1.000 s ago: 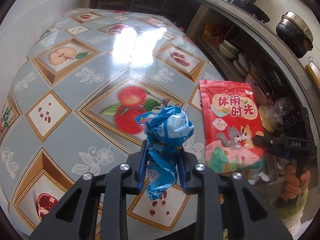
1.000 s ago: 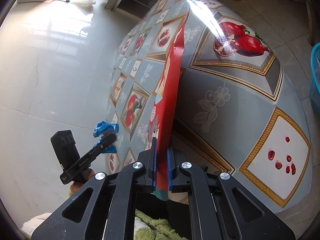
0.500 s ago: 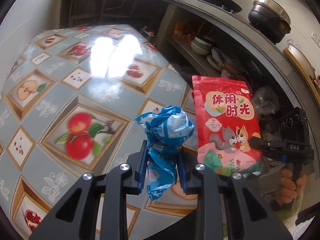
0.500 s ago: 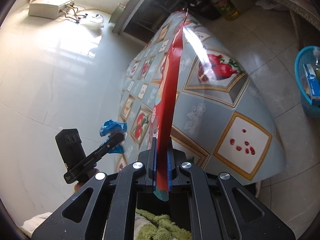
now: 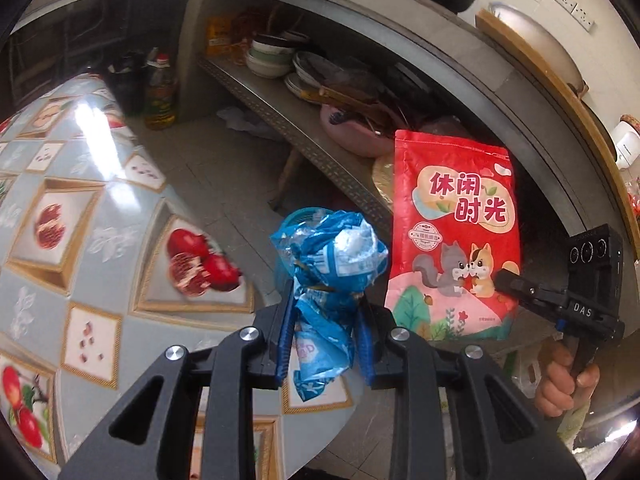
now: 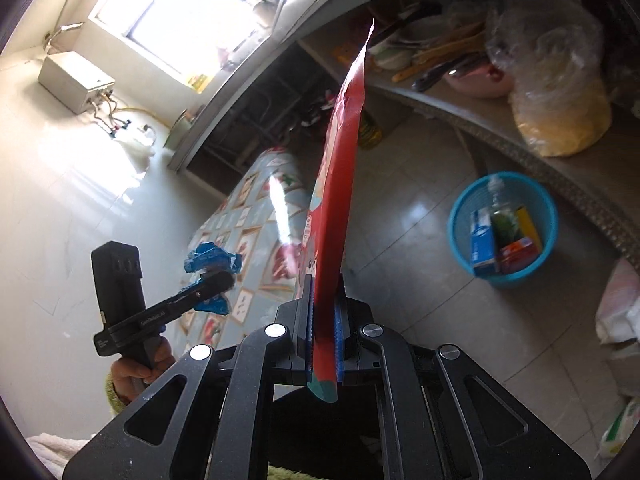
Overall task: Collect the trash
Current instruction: 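Lift the wrapper and snack bag and carry them to the blue basket, then open both tools to drop the wrapper and snack bag into the basket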
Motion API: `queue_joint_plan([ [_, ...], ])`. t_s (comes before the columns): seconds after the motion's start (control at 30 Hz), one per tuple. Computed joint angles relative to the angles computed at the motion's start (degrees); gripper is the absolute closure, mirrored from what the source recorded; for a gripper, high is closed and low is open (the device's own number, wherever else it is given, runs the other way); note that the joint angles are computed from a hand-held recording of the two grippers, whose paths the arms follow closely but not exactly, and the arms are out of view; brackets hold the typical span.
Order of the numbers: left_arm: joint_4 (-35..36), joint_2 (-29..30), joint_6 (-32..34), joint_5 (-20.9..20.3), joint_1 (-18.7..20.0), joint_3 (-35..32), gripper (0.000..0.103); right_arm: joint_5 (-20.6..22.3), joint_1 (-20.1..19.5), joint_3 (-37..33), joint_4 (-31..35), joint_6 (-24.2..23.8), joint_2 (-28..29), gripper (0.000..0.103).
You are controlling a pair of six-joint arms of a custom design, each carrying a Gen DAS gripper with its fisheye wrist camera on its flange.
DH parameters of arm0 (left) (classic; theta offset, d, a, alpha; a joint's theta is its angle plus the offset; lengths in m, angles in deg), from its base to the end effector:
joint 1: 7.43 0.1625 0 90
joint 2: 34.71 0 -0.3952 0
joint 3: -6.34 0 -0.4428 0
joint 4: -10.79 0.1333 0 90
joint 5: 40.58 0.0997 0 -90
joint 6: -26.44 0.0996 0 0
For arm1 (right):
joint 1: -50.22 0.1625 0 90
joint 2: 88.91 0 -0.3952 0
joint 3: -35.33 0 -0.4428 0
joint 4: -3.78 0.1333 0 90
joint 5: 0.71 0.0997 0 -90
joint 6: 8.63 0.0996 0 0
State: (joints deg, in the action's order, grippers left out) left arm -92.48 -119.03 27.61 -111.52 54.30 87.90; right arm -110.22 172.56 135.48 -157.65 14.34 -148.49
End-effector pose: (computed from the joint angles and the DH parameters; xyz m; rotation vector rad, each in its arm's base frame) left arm -0.1397 -0.6098 0.5141 0.6572 2.7658 -0.5008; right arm 0.4430 -0.5127 0.1859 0.1011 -2.9433 0.9539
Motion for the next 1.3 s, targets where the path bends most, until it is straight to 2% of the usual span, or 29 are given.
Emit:
queue_joint_plan([
  [0.13, 5.4, 9.8, -2.2, -3.7, 1.0, -6.8, 0.077, -4.9, -1.6, 1.4, 0.7, 2.3, -0.3, 0.096],
  [0.17, 6.9, 12.2, -3.0, -4.1, 1.3, -8.5, 0.077, -4.7, -2.7, 2.2, 0.8, 2.9, -0.7, 0.096],
  [0.27, 11.4, 19.3, -5.2, -4.9, 2.1, -13.6, 0.077, -0.4, -6.8, 5.4, -0.8, 6.2, -1.3, 0.096],
  [0.4, 15.5, 27.1, -6.5, -3.1, 2.9, -18.9, 0.077, 10.9, -14.4, 10.1, -7.7, 12.8, 0.0, 0.096],
  [0.5, 17.2, 31.5, -7.3, -1.8, 3.5, -22.0, 0.077, 17.5, -19.8, 12.5, -14.7, 17.1, 2.6, 0.096],
  [0.73, 16.5, 38.6, -6.6, -0.2, 4.8, -27.5, 0.077, 24.2, -27.4, 10.7, -28.3, 22.8, 10.8, 0.096],
  [0.83, 14.5, 42.1, -5.1, -0.4, 4.9, -30.2, 0.077, 24.8, -29.7, 7.7, -33.7, 23.7, 14.9, 0.093],
  [0.87, 13.7, 43.3, -4.3, -0.9, 5.0, -31.1, 0.072, 24.9, -30.5, 6.7, -35.0, 24.1, 16.3, 0.092],
  [0.9, 13.6, 44.6, -3.8, -1.3, 5.2, -32.3, 0.068, 24.2, -31.3, 5.7, -35.7, 24.9, 17.7, 0.085],
  [0.93, 13.7, 45.7, -4.1, -1.3, 5.4, -33.3, 0.055, 23.4, -31.9, 4.8, -35.6, 25.3, 18.8, 0.07],
  [0.97, 13.4, 46.3, -4.8, -1.4, 5.5, -33.7, 0.049, 22.2, -32.4, 4.1, -34.9, 26.6, 19.8, 0.064],
  [1.0, 12.7, 46.5, -5.5, -1.9, 5.7, -33.6, 0.048, 20.8, -32.5, 4.0, -34.1, 28.1, 20.1, 0.061],
  [1.07, 12.5, 46.9, -6.5, -4.1, 6.2, -34.3, 0.046, 20.9, -32.8, 4.3, -34.6, 29.9, 20.8, 0.06],
  [1.13, 13.2, 46.7, -6.3, -5.3, 6.5, -34.7, 0.046, 19.8, -32.4, 5.2, -35.5, 29.7, 20.7, 0.051],
  [1.3, 12.1, 45.4, -5.5, -5.2, 6.4, -34.6, 0.045, 17.0, -31.0, 6.5, -35.0, 28.3, 19.7, 0.051],
])
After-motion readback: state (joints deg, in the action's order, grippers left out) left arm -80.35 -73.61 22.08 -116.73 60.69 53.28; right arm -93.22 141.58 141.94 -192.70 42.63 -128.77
